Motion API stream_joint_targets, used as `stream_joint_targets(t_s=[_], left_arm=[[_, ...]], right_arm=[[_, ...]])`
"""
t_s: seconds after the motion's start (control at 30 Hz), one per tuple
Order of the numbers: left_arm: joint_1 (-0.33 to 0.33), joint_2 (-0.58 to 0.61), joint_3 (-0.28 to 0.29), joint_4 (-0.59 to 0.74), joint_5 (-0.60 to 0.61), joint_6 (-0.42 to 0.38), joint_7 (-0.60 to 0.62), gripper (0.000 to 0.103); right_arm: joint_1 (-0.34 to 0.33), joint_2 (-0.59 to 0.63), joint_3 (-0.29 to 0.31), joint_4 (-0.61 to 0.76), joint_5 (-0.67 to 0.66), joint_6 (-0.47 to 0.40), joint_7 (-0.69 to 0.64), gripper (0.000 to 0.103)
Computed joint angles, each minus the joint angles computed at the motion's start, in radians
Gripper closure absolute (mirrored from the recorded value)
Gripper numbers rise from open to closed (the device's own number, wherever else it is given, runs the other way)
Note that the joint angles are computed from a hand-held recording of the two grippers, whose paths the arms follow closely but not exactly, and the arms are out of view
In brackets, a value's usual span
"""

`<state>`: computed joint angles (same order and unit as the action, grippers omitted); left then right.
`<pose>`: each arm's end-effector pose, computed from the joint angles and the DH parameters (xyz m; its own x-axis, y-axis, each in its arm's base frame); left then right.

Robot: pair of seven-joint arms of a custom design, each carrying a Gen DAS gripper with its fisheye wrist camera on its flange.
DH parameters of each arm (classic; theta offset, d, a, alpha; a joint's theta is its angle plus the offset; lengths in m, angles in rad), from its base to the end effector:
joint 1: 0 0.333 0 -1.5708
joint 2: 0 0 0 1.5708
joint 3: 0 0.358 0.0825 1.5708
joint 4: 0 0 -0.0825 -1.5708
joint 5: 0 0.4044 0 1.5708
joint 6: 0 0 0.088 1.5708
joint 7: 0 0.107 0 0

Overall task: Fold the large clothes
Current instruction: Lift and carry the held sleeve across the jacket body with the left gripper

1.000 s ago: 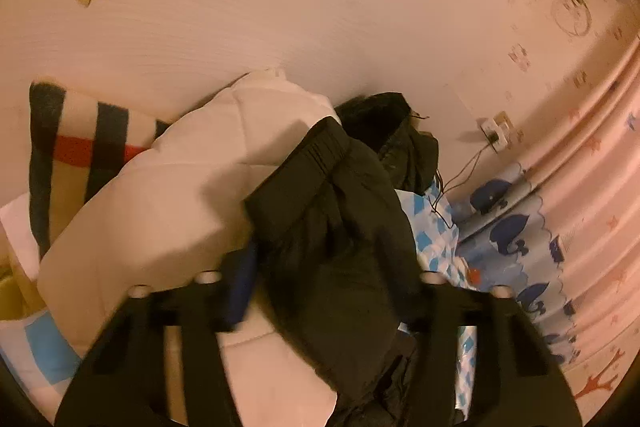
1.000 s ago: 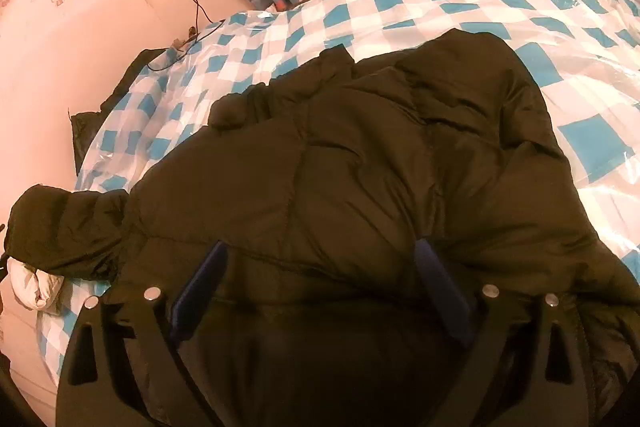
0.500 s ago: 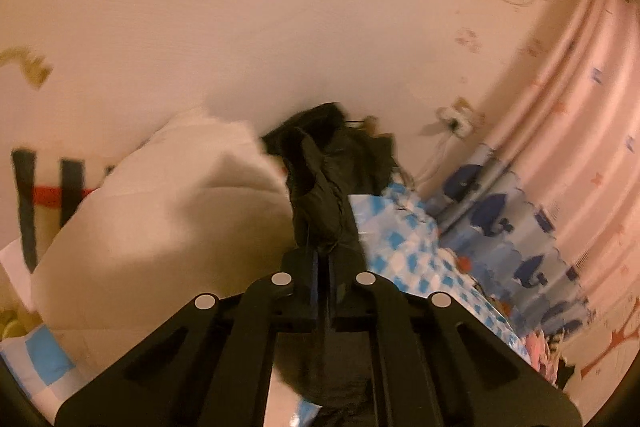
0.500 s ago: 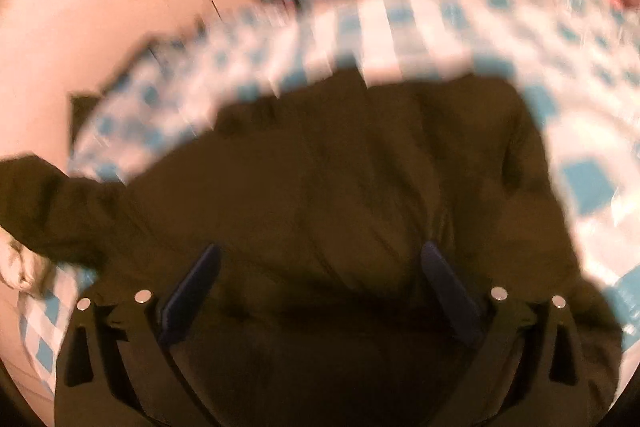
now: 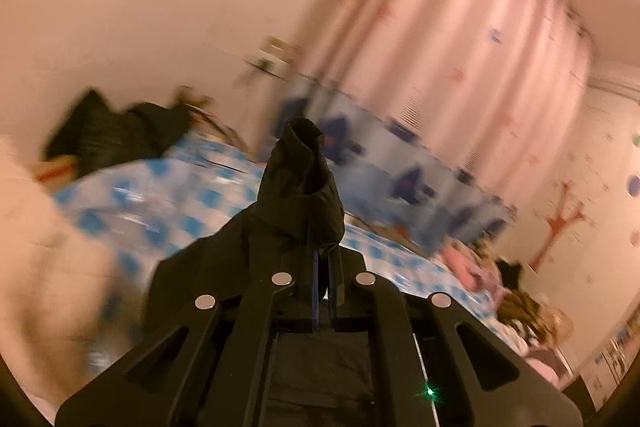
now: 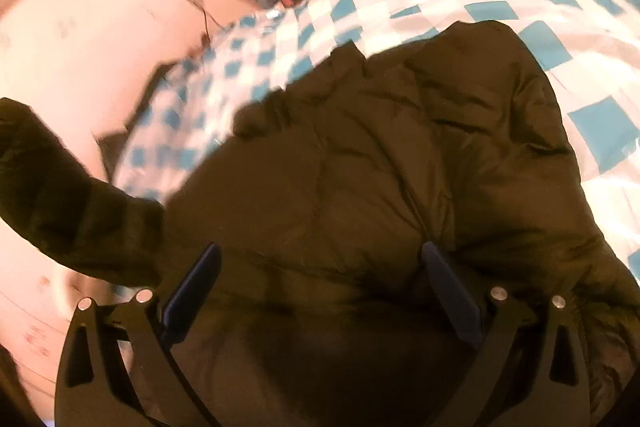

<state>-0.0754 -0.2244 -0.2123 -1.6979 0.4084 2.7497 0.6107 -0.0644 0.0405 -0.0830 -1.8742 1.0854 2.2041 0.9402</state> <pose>0.4938 -0.1862 0.8677 0.0211 -0.8904 0.4547 -0.2774 -0.4421 -0.8530 0.6242 -0.0613 0.5684 0.1578 -0.7187 -0.6772 -0.8331 0.2713 -0.4820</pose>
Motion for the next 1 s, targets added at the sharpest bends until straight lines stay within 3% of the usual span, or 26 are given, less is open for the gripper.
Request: stream_joint_targets(t_s=[0.13, 0.3, 0.5, 0.9, 1.0], left_arm=[[-0.066, 0.154, -0.042, 0.112, -0.015, 0.033, 0.025, 0.101], [-0.163, 0.355, -0.054, 0.234, -0.097, 0.062, 0.102, 0.101], [-0.225, 0.572, -0.085, 0.342, -0.237, 0.067, 0.21, 0.101], [-0.295, 0.813, -0.11, 0.442, -0.34, -0.006, 0.339, 0.101], [-0.313, 0.851, -0.109, 0.487, -0.337, -0.082, 0.377, 0.101]], right_arm=[[-0.036, 0.023, -0.018, 0.022, 0.122, -0.09, 0.019, 0.007], [-0.091, 0.058, -0.03, 0.036, 0.274, -0.178, 0.067, 0.007], [-0.154, 0.085, -0.038, 0.039, 0.414, -0.225, 0.119, 0.007], [-0.225, 0.141, -0.025, 0.057, 0.518, -0.304, 0.178, 0.007], [-0.235, 0.157, -0.02, 0.066, 0.521, -0.324, 0.188, 0.007]])
